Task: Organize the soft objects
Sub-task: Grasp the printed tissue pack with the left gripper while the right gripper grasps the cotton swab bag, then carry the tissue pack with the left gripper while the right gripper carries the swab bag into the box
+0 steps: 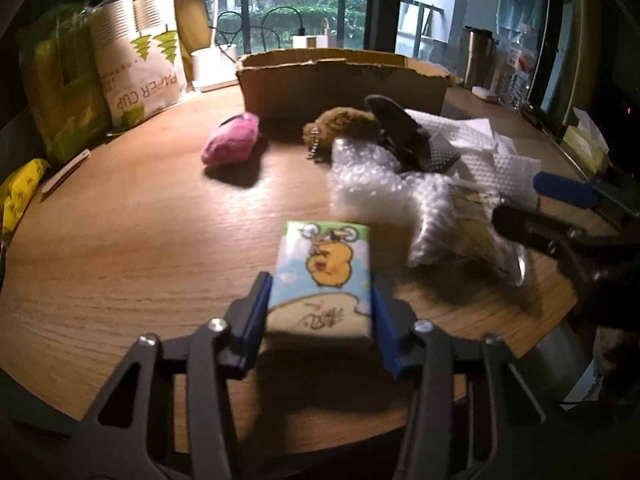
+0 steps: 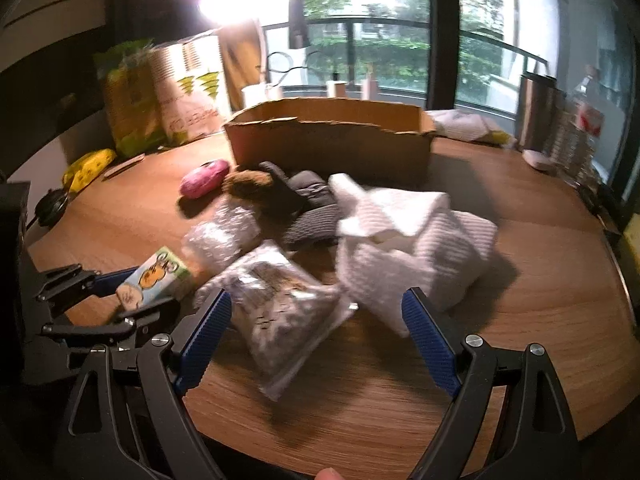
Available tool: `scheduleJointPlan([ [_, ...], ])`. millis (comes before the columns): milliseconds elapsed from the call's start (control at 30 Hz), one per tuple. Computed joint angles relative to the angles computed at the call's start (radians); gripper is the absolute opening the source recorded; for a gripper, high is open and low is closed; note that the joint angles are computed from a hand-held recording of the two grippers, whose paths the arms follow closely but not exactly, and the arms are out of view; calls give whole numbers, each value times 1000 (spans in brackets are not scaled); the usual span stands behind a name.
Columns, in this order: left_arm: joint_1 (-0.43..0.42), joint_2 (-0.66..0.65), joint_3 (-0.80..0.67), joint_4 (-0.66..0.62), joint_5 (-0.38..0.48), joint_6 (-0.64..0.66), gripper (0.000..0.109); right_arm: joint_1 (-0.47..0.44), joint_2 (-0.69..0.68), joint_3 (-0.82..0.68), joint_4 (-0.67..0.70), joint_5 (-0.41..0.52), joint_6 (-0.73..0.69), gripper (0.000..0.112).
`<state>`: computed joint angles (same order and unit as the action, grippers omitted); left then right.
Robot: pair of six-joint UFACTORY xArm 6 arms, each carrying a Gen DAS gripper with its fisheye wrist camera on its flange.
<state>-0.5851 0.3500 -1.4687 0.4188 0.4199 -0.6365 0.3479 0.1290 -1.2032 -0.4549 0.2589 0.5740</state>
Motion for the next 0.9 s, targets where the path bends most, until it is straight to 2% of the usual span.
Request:
scheduleJointPlan([
  [100,15,-27,38,0,-29,-13,48,18,26,-26,74,9,-75,89],
  [233,35,-63,80,33,-61,-54,47,38,73,-83,99,47,-115,89],
  [500,64,-84,98,24,-91,-56,47,55,160,-176,83,95,-106,89],
  [533,66,-82,95,25,-91,-56,47,55,166,-180,101,91,-120,87],
  [600,68,-84,93,29,-95,-59,47,54,170,-180,105,83,-126,69],
  [667,70,-86,89,41,-97,-67,47,53,172,-177,115,72,-138,66],
  [767,74,-89,81,61,-95,-85,47,54,167,-163,166,45,-195,54],
  [900,76,-96,69,86,-86,-111,47,56,154,-147,239,18,-267,50],
])
